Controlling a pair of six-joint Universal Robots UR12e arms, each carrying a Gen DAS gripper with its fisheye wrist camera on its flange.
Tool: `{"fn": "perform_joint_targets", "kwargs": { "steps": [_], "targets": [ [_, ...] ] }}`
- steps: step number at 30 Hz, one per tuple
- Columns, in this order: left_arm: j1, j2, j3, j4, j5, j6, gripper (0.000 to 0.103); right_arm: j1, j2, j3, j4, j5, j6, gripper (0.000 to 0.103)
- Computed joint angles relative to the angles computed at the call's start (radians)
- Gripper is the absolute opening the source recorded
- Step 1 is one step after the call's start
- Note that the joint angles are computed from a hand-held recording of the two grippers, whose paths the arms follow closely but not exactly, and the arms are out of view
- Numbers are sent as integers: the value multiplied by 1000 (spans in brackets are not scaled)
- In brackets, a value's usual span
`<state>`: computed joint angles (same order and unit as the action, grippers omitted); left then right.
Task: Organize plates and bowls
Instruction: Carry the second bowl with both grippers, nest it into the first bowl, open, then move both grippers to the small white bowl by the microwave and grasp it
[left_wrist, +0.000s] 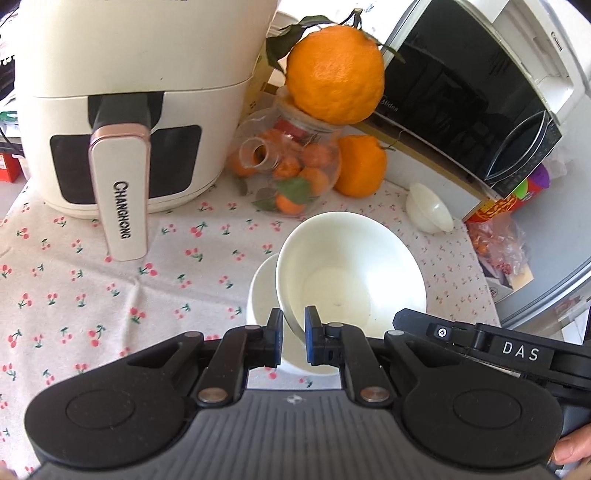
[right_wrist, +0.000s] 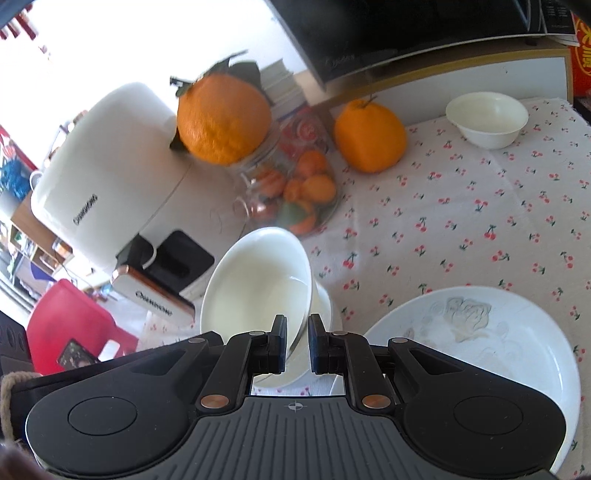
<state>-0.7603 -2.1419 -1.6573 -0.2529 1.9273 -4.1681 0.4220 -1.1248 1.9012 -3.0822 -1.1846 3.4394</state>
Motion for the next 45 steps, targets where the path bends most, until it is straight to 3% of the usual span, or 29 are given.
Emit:
{"fn": "perform_joint_targets", "kwargs": {
  "steps": [14, 26, 28, 34, 38, 45],
  "targets": [
    [-4, -3, 16, -116, -4, 14, 12, 22, 10, -15, 81, -53, -53, 14],
    [-4, -14, 30, -134, 5, 35, 13, 23, 14, -19, 86, -70, -62, 15],
    [-3, -15, 32, -133, 4, 41, 23, 21, 15, -17, 75, -64, -59, 15],
    [-4, -19, 35, -119, 8, 49, 36, 7, 12, -11, 45, -34, -32, 30],
    [-5, -21, 42, -121, 12, 44, 43, 2, 9, -8, 40, -34, -21, 33],
    [-11, -32, 70, -115, 30, 61, 64, -19, -1, 3, 9, -35, -1, 44]
  ]
}}
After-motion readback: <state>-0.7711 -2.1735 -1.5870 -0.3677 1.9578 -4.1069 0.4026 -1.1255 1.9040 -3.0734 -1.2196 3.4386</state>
